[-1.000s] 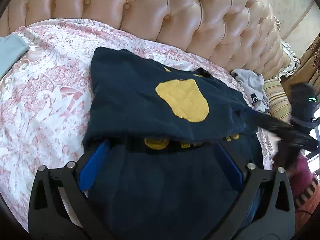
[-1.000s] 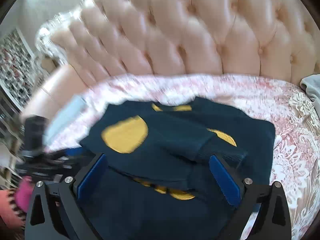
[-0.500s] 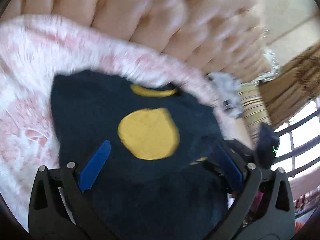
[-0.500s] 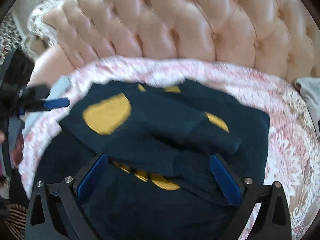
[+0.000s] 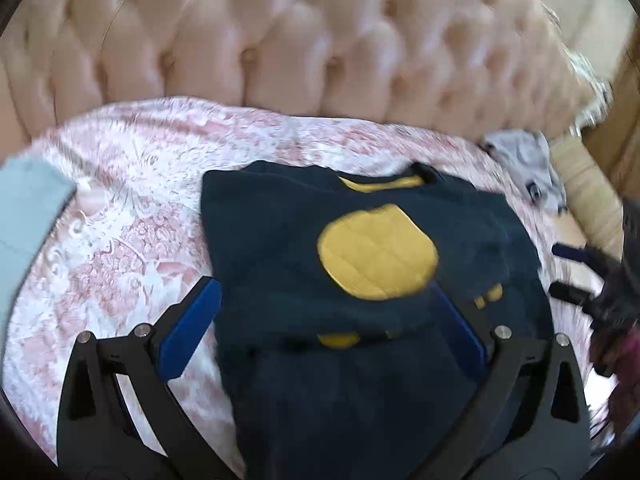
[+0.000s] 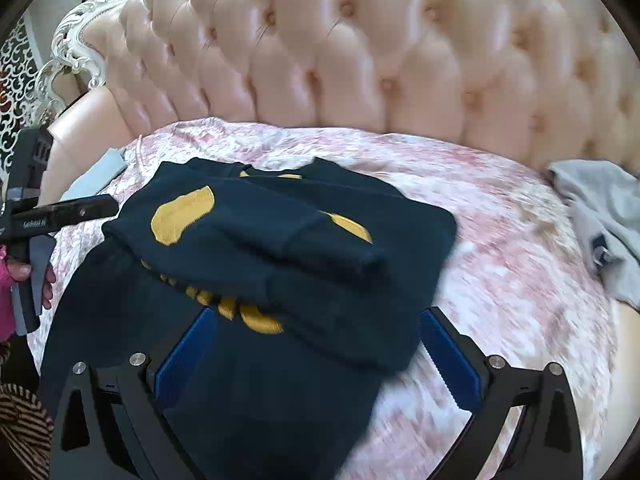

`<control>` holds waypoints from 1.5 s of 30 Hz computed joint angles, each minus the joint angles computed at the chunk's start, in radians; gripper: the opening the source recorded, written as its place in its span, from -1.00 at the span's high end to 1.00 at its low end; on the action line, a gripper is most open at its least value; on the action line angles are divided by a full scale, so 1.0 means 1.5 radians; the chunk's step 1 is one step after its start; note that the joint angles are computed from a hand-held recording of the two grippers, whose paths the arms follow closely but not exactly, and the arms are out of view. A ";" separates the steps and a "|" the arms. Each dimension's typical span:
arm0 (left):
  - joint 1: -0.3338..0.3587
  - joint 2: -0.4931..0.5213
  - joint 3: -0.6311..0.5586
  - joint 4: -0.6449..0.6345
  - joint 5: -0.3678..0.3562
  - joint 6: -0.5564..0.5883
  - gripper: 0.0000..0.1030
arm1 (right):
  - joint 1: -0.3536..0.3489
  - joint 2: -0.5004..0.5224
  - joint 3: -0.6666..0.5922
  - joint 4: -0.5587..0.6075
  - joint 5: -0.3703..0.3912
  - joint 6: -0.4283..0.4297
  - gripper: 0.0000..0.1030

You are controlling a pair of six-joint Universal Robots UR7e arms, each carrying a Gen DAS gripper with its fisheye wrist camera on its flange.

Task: Fold clothes

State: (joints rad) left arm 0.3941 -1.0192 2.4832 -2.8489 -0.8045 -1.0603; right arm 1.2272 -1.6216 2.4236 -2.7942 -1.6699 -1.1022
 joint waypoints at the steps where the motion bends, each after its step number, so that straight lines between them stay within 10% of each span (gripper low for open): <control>1: -0.017 0.009 -0.002 0.014 -0.003 -0.006 -0.99 | -0.020 -0.022 0.002 0.047 0.025 -0.004 -1.00; 5: -0.060 0.037 0.002 0.022 -0.030 -0.050 -0.99 | -0.083 -0.068 0.003 0.183 0.094 -0.023 -1.00; 25: -0.097 0.087 -0.001 0.091 -0.081 -0.097 -0.99 | -0.070 -0.010 0.016 0.025 0.077 0.070 -1.00; 29: -0.106 0.085 -0.007 0.120 -0.081 -0.115 -0.99 | -0.046 -0.085 0.094 -0.007 0.042 -0.014 -1.00; 34: -0.115 0.087 -0.023 0.184 -0.083 -0.129 -0.99 | -0.032 -0.009 0.149 -0.172 -0.074 -0.099 -1.00; 45: -0.142 0.076 -0.023 0.246 -0.092 -0.165 -0.99 | -0.088 -0.113 0.226 -0.189 -0.042 -0.185 -1.00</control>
State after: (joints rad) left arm 0.1814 -0.9055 2.4486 -2.4799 -0.9430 -1.3082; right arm 1.0947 -1.7904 2.7622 -3.0778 -1.7327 -1.3803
